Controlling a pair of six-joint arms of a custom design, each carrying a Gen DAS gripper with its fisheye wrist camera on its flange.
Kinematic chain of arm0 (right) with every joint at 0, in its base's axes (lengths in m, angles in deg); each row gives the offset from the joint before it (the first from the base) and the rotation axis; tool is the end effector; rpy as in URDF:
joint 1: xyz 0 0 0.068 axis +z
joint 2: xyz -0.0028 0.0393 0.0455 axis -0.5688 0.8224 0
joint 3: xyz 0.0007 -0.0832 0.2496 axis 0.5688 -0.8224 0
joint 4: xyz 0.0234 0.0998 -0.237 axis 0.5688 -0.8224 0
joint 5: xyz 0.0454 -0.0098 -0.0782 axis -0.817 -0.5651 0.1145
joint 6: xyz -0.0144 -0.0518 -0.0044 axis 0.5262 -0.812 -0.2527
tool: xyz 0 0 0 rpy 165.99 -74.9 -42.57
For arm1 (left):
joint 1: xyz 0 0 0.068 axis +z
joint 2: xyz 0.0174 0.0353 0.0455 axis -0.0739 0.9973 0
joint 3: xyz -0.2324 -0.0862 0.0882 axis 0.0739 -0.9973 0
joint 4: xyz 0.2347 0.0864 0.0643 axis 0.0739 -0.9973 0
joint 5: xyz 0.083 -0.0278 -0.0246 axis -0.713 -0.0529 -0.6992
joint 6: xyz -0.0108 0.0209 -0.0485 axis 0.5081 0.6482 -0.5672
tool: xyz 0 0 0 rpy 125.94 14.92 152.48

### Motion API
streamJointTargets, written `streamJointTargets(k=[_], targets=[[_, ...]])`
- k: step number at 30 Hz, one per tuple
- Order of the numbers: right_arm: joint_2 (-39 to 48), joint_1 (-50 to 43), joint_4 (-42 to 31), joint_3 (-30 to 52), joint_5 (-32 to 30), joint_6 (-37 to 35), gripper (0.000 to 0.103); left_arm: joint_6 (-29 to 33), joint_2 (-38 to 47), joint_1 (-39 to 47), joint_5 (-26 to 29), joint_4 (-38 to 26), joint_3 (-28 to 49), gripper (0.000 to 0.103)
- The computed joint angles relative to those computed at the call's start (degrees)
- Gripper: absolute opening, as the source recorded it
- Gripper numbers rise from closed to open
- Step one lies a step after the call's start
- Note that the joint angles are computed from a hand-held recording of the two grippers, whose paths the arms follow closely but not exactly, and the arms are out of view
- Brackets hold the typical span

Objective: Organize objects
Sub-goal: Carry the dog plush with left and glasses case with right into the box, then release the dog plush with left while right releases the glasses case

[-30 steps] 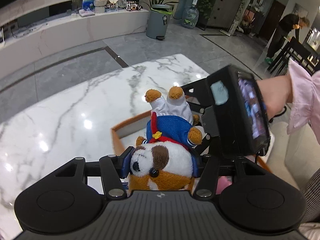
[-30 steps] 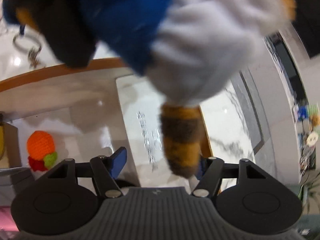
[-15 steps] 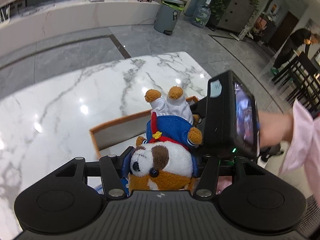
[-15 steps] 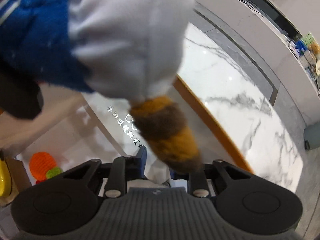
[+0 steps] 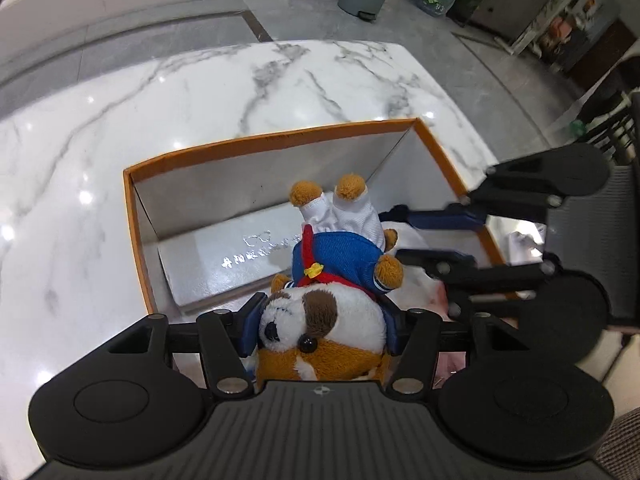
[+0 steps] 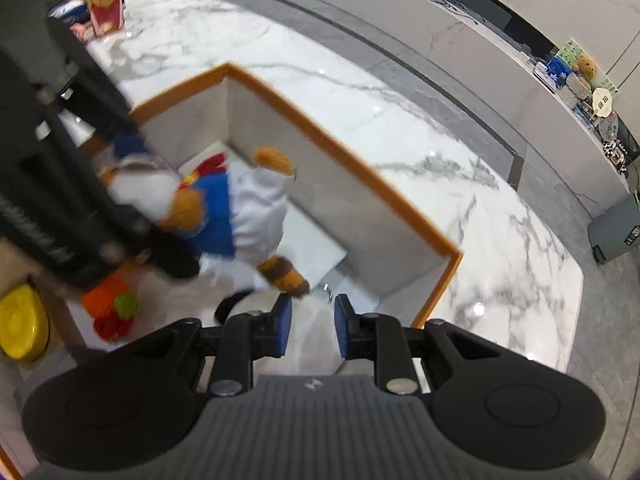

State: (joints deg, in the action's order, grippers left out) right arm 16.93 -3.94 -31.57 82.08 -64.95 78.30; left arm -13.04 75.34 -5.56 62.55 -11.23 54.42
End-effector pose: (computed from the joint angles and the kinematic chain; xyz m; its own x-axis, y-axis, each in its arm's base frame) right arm 0.2994 0.1706 0.2381 -0.6921 -0.5834 -0.4250 -0.5430 0.8088 -0.2259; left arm 0.3146 -0.0222 0.2366 -0.8220 0.4281 -0.3755 0.5396 0.7962 -0.2736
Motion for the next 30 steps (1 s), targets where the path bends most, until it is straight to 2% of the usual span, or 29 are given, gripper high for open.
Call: streamJointTargets(k=[4,7,9,10,13,16,19,20,22,24,27,30], targets=[[-5.23,1.0,-1.58,-5.21,0.78,1.53,0.023,0.58,1.03,-0.97,-0.89,-3.05,1.33,0.069],[-4.88,2.87,-1.81,-5.15,2.61,3.99,0.024,1.45,-0.33,-1.71,-2.53,-3.47,0.55,0.069],[-4.55,4.06,-3.15,-3.6,3.3,5.57,0.026,2.17,-2.38,-1.03,-2.46,-3.14,-0.22,0.078],[-6.81,4.98,-4.21,-5.27,3.75,6.6,0.029,2.77,-3.51,-0.52,-2.22,-3.13,-0.54,0.082],[-8.07,7.05,-6.11,-5.12,5.99,8.9,0.031,3.46,-5.6,1.09,-1.55,-5.18,0.35,0.082],[-10.42,9.57,-10.28,-3.42,7.24,14.03,0.036,5.47,-8.62,3.67,1.22,-7.23,1.16,0.082],[-11.4,13.11,-14.58,-0.88,9.11,20.31,0.054,7.74,-14.82,7.35,3.89,-7.25,-0.81,0.082],[-11.29,16.1,-17.32,0.47,10.96,24.2,0.055,8.36,-17.27,8.81,4.72,-7.16,-1.64,0.082],[-11.74,18.13,-18.98,1.16,12.01,26.53,0.057,10.28,-22.01,12.18,7.08,-7.59,-3.06,0.082],[-13.02,21.8,-20.69,2.15,12.75,30.73,0.065,12.87,-26.35,16.29,10.18,-8.78,-3.96,0.083],[-14.52,27.49,-22.18,3.45,14.73,37.85,0.069,17.89,-31.54,23.44,14.81,-11.61,-4.59,0.087],[-15.08,33.75,-23.93,4.33,19.83,46.33,0.073,25.51,-34.38,32.76,19.78,-16.39,-4.69,0.089]])
